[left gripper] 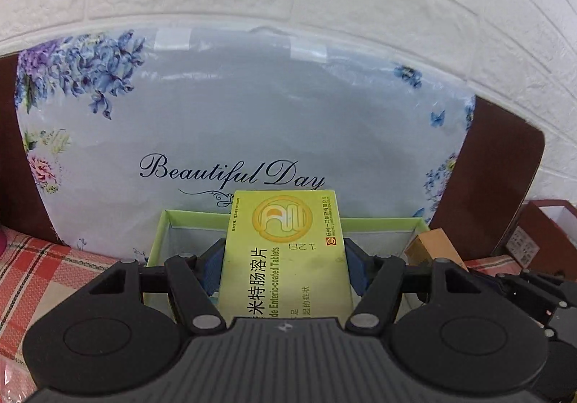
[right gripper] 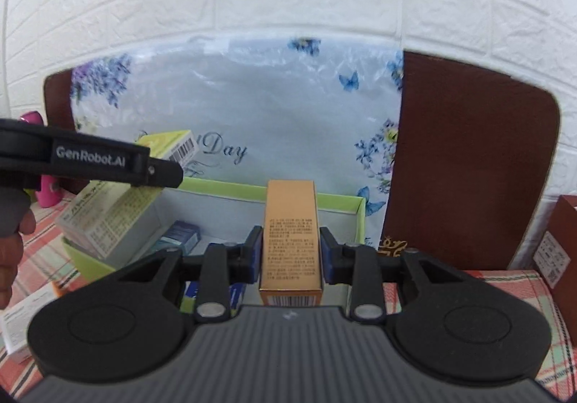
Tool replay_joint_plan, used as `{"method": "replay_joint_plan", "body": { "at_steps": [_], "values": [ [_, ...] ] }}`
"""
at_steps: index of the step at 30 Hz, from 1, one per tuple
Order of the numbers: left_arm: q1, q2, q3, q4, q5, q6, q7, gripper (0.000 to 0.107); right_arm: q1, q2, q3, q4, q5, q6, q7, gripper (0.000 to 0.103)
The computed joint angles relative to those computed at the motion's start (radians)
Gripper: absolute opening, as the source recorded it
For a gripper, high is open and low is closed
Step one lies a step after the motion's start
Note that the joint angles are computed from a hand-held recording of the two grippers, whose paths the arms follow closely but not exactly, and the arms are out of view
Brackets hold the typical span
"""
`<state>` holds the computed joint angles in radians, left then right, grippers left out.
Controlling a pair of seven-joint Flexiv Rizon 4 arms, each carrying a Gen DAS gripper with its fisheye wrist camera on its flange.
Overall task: Organize objects
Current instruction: 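Open both tools to release the boxes inside, then withdraw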
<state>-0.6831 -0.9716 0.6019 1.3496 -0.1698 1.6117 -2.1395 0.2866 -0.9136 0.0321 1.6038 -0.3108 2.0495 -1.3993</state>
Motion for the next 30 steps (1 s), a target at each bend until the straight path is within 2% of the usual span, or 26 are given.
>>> {"method": "replay_joint_plan", "body": {
  "at_steps": [5,8,10,11,12,13,15,17,19,22,25,30],
  "values": [
    [0.055,-0.034,-0.048,-0.053,0.02,-0.039,0.019,0.069,0.003,-0.072,0.005,-0.115,-0.044,-0.121,0.013,0.031],
    [0.076,-0.042,-0.067,-0.076,0.037,-0.09,0.02,0.083,-0.021,-0.108,0.049,-0.166,-0.084,-0.187,0.014,0.033],
    [0.08,-0.035,-0.067,-0.08,0.059,-0.137,0.009,0.083,-0.044,-0.121,0.084,-0.176,-0.126,-0.199,-0.015,0.048],
    [0.079,-0.022,-0.069,-0.067,0.071,-0.147,-0.002,0.083,-0.041,-0.117,0.076,-0.166,-0.142,-0.185,-0.019,0.062],
    [0.074,-0.007,-0.065,-0.045,0.082,-0.138,-0.025,0.083,-0.011,-0.102,0.035,-0.145,-0.103,-0.159,-0.033,0.076],
    [0.064,0.009,-0.056,-0.016,0.093,-0.112,-0.055,0.083,0.039,-0.088,-0.035,-0.119,-0.047,-0.108,-0.037,0.082],
    [0.019,0.043,-0.012,0.055,0.111,-0.04,-0.128,0.083,0.134,-0.063,-0.159,-0.063,0.091,0.01,-0.071,0.095],
    [-0.048,0.071,0.052,0.125,0.102,0.016,-0.178,0.083,0.171,-0.036,-0.197,-0.009,0.201,0.113,-0.115,0.103],
    [-0.123,0.09,0.11,0.187,0.073,0.046,-0.198,0.084,0.14,0.001,-0.155,0.047,0.226,0.194,-0.136,0.103],
    [-0.234,0.102,0.186,0.274,0.028,0.08,-0.216,0.085,0.07,0.069,-0.067,0.164,0.198,0.263,-0.132,0.103],
    [-0.317,0.115,0.219,0.354,-0.01,0.098,-0.209,0.085,0.027,0.119,-0.019,0.275,0.17,0.319,-0.127,0.103],
    [-0.429,0.136,0.244,0.493,-0.081,0.125,-0.203,0.085,0.019,0.173,0.007,0.428,0.177,0.375,-0.146,0.103]
  ]
}}
